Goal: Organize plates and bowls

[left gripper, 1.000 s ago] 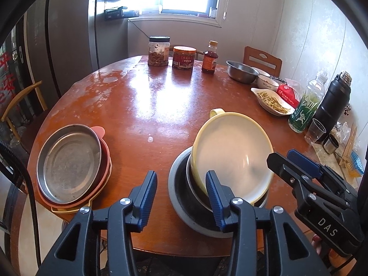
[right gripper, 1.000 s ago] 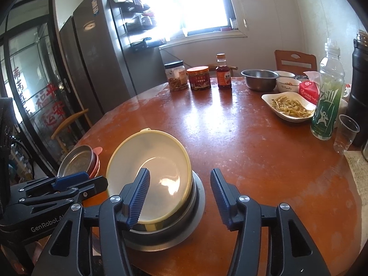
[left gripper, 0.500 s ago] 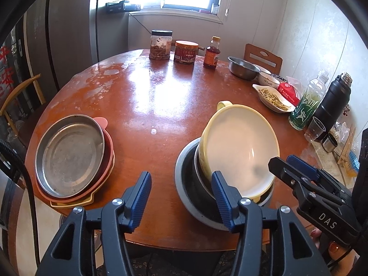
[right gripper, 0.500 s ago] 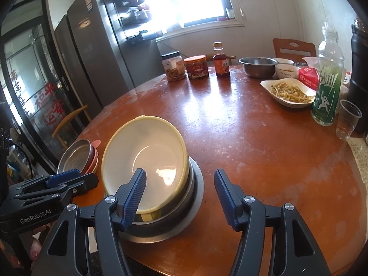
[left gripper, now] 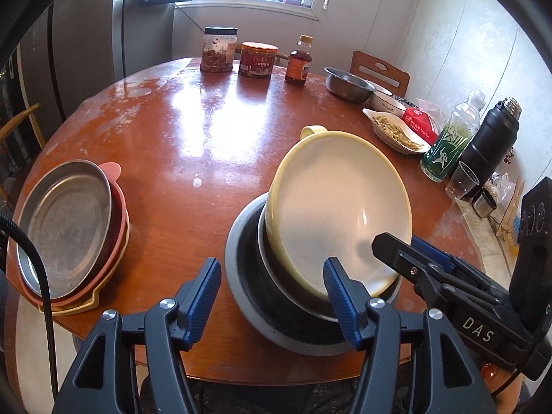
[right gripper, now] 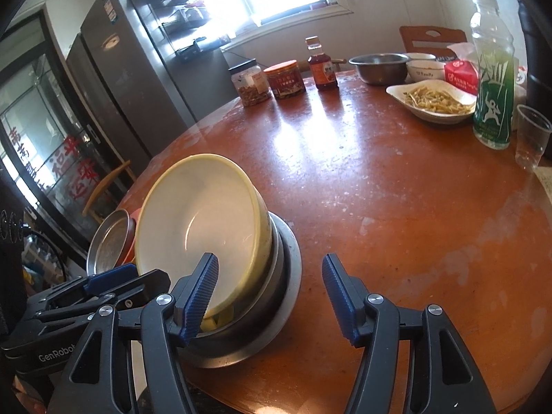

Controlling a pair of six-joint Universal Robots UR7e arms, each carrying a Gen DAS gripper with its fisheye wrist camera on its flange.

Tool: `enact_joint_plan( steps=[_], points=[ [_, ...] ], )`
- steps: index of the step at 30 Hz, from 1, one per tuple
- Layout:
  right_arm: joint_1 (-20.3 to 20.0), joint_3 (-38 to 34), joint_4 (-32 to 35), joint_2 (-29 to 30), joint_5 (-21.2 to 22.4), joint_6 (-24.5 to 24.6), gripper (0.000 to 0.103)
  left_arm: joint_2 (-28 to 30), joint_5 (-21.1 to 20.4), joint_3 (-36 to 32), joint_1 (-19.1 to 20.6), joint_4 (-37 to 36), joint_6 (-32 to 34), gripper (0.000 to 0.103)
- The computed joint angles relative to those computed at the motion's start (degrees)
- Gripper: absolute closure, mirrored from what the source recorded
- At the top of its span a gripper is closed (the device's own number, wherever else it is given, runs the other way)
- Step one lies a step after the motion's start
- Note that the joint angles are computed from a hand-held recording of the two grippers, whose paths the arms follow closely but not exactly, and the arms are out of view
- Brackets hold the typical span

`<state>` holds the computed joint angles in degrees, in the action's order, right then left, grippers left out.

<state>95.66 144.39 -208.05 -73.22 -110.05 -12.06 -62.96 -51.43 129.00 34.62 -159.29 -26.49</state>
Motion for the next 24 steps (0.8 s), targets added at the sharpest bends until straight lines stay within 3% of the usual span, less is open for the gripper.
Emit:
enact_joint_plan(
  steps=[15, 24],
  points=[
    [-3.65, -1.37, 1.79, 1.88, 4.26, 0.62, 0.040, 2.83, -3.92, -1.92, 4.17, -2.41, 1.08, 0.041],
    [-5.24, -2.00, 2.31, 2.85, 7.52, 0.26, 0.050, 3.70, -6.83, -2.23, 6.32, -4.70, 2.50, 0.041]
  ],
)
